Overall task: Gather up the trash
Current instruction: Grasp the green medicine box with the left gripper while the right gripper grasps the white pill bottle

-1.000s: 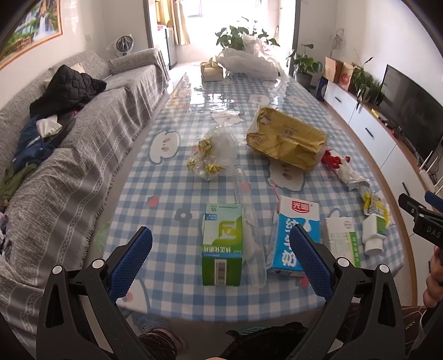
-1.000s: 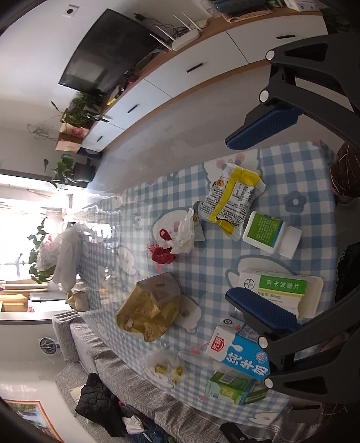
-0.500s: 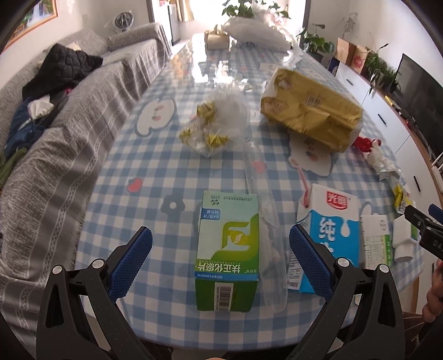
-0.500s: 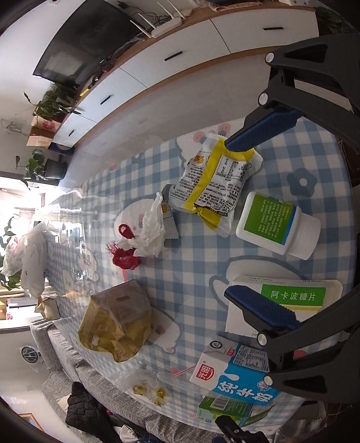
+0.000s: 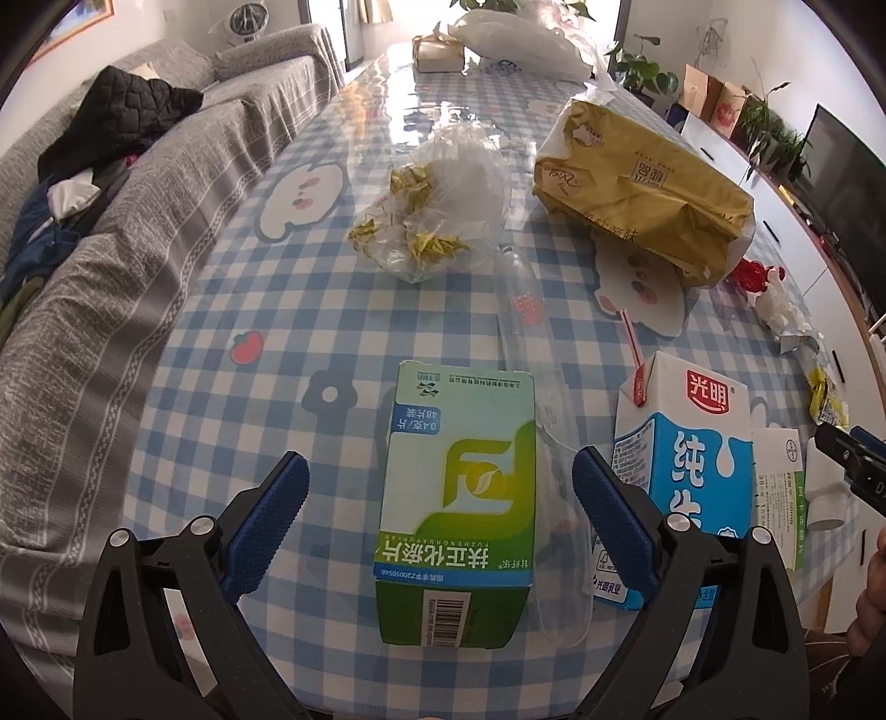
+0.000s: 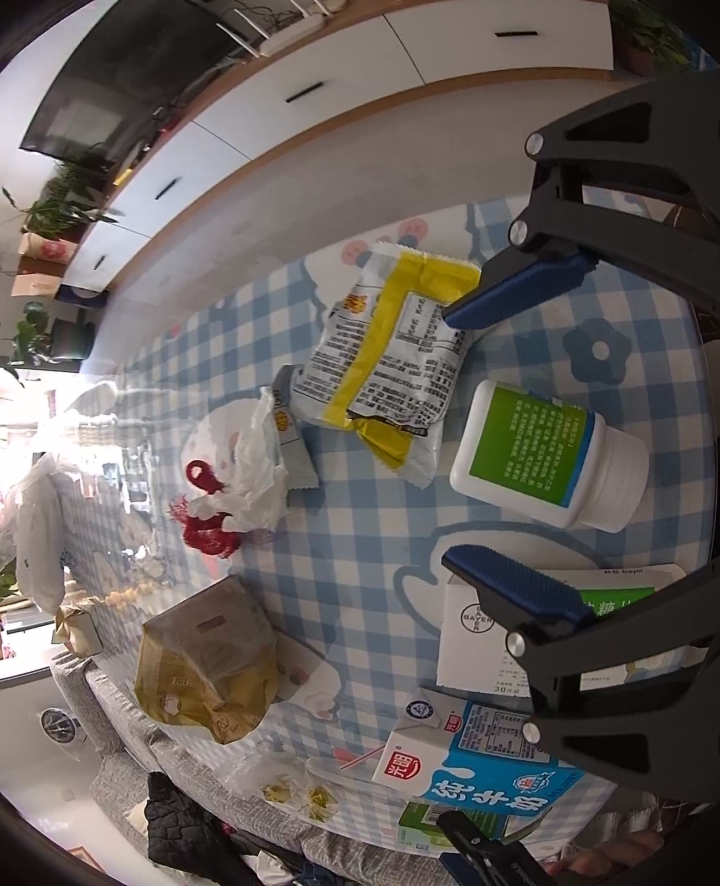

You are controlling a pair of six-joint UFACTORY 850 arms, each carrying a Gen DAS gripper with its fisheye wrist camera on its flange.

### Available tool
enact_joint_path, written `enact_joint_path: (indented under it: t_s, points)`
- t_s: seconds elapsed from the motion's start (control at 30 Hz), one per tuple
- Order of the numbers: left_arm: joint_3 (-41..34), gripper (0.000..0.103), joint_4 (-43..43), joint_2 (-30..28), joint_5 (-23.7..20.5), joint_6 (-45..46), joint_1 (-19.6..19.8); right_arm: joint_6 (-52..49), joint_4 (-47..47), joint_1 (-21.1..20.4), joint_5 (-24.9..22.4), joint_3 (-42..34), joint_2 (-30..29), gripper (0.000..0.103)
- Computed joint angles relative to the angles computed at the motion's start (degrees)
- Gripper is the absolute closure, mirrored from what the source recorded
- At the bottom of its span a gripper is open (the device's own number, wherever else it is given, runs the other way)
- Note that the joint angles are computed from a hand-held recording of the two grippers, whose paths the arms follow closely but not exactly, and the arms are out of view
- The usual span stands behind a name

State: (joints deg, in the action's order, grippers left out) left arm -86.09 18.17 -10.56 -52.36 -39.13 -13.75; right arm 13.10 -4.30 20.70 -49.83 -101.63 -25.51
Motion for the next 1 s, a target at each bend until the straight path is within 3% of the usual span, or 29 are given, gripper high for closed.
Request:
enact_joint_path:
  t_s: [0.3,0.53,0.67,0.77,1.0]
  points:
    - [0.14,0.024,-1.41,-0.25,0.96,0.29,0.26,-1.04,2.36,-0.08,-1.12,-0.46,-0.60,0.045]
    - [0.16,0.043,-2.44,-0.08,1.90,1.61,0.05,-1.38,3.49,-0.18,-1.57,-0.50,-0.62,0.056]
    - [-0.18,0.049,-1.89,-0.26,1.39,1.25,-0.23,-1.79,3.87,-0.08,-2.32,-0.78,-0.87,0.063]
    - [-0.19,0.056,-1.81,-0.23,1.23,1.13,-0.20,-1.56,3.63,0.01,-2.15,-0.49,-0.71,0.063]
    - [0.83,0.057,-1.32,0.85,1.53,0.70,0.06,-1.27,3.74,-0.19,-1.45,-0.16,-0.10,0.063]
